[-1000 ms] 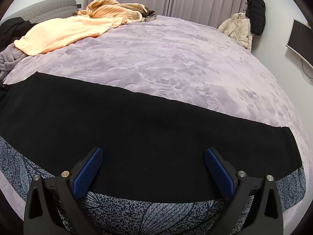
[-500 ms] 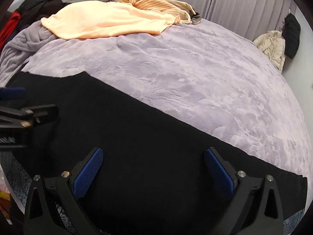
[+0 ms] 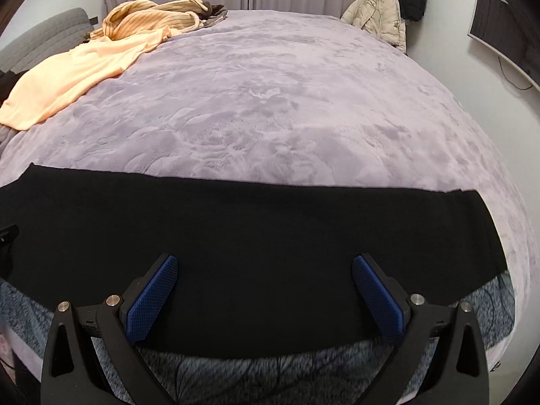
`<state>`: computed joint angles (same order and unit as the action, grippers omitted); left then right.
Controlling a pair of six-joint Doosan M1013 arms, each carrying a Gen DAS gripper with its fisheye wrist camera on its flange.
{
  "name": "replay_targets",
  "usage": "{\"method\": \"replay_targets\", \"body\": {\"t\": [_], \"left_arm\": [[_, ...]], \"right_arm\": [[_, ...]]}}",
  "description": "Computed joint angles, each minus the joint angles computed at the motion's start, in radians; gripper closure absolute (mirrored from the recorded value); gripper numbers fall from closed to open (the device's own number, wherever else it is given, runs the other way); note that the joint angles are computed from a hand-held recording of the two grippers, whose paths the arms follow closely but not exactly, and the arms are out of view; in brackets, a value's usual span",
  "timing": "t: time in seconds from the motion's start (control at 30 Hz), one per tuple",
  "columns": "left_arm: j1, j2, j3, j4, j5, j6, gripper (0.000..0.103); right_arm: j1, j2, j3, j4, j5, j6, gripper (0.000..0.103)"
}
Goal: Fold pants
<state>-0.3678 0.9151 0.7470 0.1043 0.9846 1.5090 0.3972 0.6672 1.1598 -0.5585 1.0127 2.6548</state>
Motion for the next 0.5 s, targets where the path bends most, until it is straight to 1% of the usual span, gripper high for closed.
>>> {"method": "replay_targets", "body": {"t": [0.07, 0.1, 0.17, 0.2, 0.23, 0.27, 0.3, 0.37, 0.4, 0.43, 0.5], "left_arm": [[-0.007, -0.027, 0.046, -0.018, -0.014, 0.029, 0.000], [-0.008, -0.038, 0.061, -0.048, -0.013, 0.057, 0.000], [-0.009, -0.049, 0.073, -0.137, 0.004, 0.133, 0.000], [-0.013, -0.052, 0.077, -0.194, 0.020, 0.185, 0.000], [-0.019, -0.052, 0.077, -0.211, 0.030, 0.204, 0.000], [-0.029, -0.056, 0.084, -0.198, 0.025, 0.208, 0.000], [-0.044, -0.064, 0.099, -0.177, 0.004, 0.221, 0.000], [-0.062, -0.068, 0.106, -0.168, -0.011, 0.255, 0.000], [-0.068, -0.064, 0.100, -0.176, -0.006, 0.270, 0.000], [-0.075, -0.053, 0.080, -0.194, 0.015, 0.283, 0.000], [-0.087, -0.039, 0.056, -0.189, 0.031, 0.274, 0.000]], "right_arm": [[0.011, -0.013, 0.020, 0.035, -0.046, -0.064, 0.000], [0.019, -0.014, 0.022, 0.044, -0.054, -0.106, 0.000], [0.038, -0.019, 0.036, 0.005, -0.057, -0.138, 0.000], [0.038, -0.026, 0.048, 0.005, -0.064, -0.143, 0.000], [0.030, -0.040, 0.068, 0.025, -0.073, -0.134, 0.000], [0.020, -0.063, 0.098, 0.045, -0.099, -0.102, 0.000], [0.015, -0.086, 0.128, 0.038, -0.112, -0.052, 0.000], [0.012, -0.126, 0.177, -0.006, -0.104, 0.039, 0.000], [0.010, -0.147, 0.203, -0.020, -0.105, 0.070, 0.000], [0.009, -0.162, 0.223, -0.026, -0.099, 0.090, 0.000], [0.007, -0.191, 0.264, -0.030, -0.079, 0.128, 0.000]]}}
